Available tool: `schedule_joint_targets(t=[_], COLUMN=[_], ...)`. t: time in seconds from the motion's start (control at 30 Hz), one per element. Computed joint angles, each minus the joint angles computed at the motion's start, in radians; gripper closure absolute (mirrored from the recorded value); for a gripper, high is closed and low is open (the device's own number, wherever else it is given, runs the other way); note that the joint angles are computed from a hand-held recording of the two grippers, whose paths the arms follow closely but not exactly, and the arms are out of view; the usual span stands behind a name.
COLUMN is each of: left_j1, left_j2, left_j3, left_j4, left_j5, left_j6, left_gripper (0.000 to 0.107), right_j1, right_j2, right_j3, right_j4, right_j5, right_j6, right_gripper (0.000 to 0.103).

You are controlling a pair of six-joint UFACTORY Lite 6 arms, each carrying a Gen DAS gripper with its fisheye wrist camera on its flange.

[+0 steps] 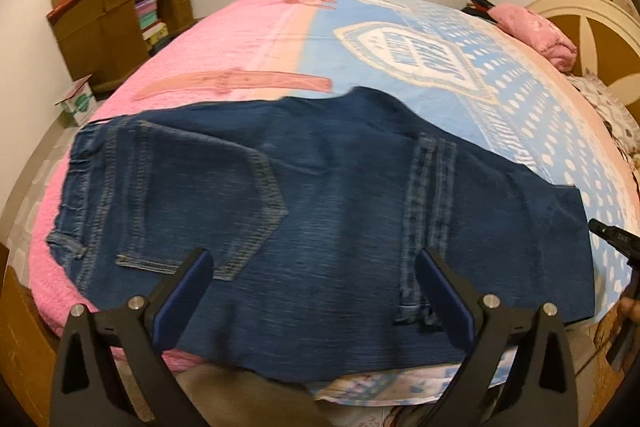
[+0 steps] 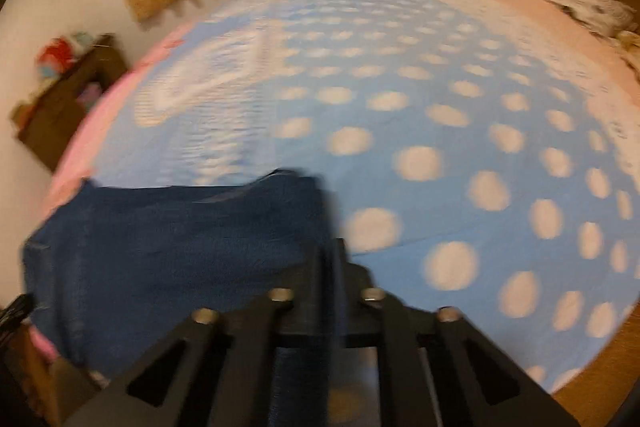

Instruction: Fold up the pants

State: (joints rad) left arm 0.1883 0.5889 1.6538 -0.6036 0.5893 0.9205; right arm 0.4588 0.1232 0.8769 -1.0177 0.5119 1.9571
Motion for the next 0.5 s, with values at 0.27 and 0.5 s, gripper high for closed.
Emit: schedule_joint_targets(t=[0.27, 0.5], left_j1=[-0.044, -0.071], left_j2=[0.004, -0.021], left_j3=[-0.026, -0.086], left_j4=[-0.005, 0.018], left_j5=[0.003, -0.039], left_j6=[-0.006, -0.005], left_gripper=[0.004, 0.004], right_j1=[0.024, 0.090], right_j2=[-0.313, -0.004], right_j3=[-0.244, 0.037], right_j4=[-0.270, -0.348], right_j5=[0.017, -0.111], right_j6=[0.372, 0.365], right_gripper=[0.103, 0.103])
